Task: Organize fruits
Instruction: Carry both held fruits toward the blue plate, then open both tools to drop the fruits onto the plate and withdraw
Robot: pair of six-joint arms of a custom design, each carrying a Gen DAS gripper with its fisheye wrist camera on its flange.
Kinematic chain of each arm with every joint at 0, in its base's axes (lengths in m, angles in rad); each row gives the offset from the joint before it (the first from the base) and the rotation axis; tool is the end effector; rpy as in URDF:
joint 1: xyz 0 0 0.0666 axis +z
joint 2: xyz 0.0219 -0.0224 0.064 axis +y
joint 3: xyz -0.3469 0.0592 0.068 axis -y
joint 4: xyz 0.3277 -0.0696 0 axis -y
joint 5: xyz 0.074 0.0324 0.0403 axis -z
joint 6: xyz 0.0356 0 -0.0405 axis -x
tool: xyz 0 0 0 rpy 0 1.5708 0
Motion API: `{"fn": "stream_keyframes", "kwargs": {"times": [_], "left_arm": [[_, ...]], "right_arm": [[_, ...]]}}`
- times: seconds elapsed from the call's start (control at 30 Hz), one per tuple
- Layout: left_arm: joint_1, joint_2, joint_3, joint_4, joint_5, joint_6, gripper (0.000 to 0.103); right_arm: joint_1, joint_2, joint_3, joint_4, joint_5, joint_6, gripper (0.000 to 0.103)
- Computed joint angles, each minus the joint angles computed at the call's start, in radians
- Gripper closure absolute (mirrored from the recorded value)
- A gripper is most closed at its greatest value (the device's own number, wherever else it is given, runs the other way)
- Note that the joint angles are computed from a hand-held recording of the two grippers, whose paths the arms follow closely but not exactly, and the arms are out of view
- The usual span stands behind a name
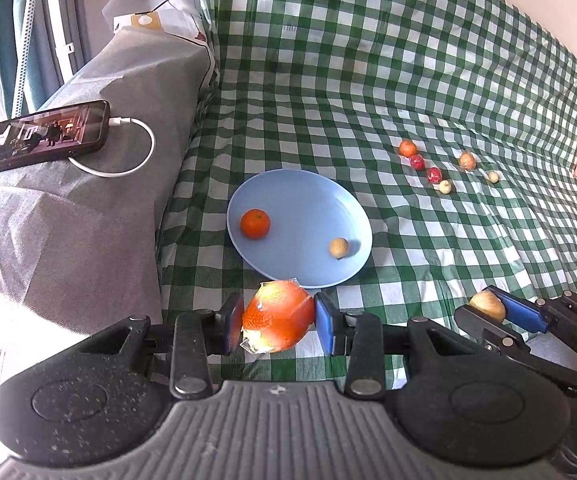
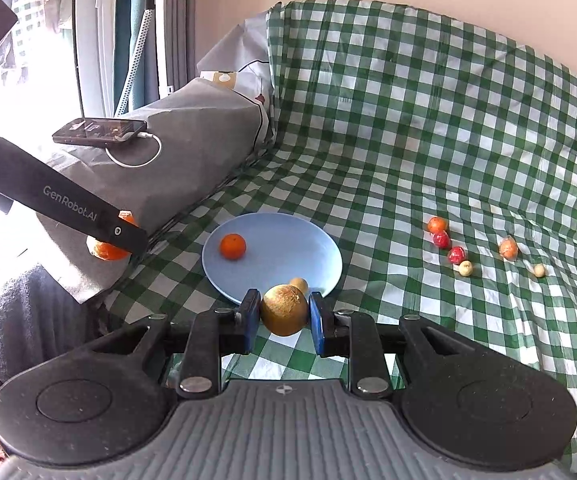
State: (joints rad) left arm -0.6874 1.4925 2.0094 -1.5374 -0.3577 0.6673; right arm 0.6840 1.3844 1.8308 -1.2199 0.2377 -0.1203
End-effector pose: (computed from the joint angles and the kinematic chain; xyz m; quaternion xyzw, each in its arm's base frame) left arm 0.3195 -0.2467 0.5521 -0.0388 0.9475 -0.0341 0.3156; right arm 0.3137 0.2444 0.5496 -0.2103 0.8918 0.0503 0.3975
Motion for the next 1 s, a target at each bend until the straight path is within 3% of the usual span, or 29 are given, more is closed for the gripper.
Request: {"fn": "stream_keyframes", "kwargs": {"times": [0.53,1.0], "left_arm": [[0.092,0.092,0.055,0.064,0.052,-0.074,0.061],[0.176,0.293,0.162,0.105,0.114,-0.166,0.061]], "right_arm": [[-0.034,0.087,0.041,0.032,-0.037,0.042,0.076],[-0.107,0.31,0.182,0.025,-0.133,0.084,0.076]]}}
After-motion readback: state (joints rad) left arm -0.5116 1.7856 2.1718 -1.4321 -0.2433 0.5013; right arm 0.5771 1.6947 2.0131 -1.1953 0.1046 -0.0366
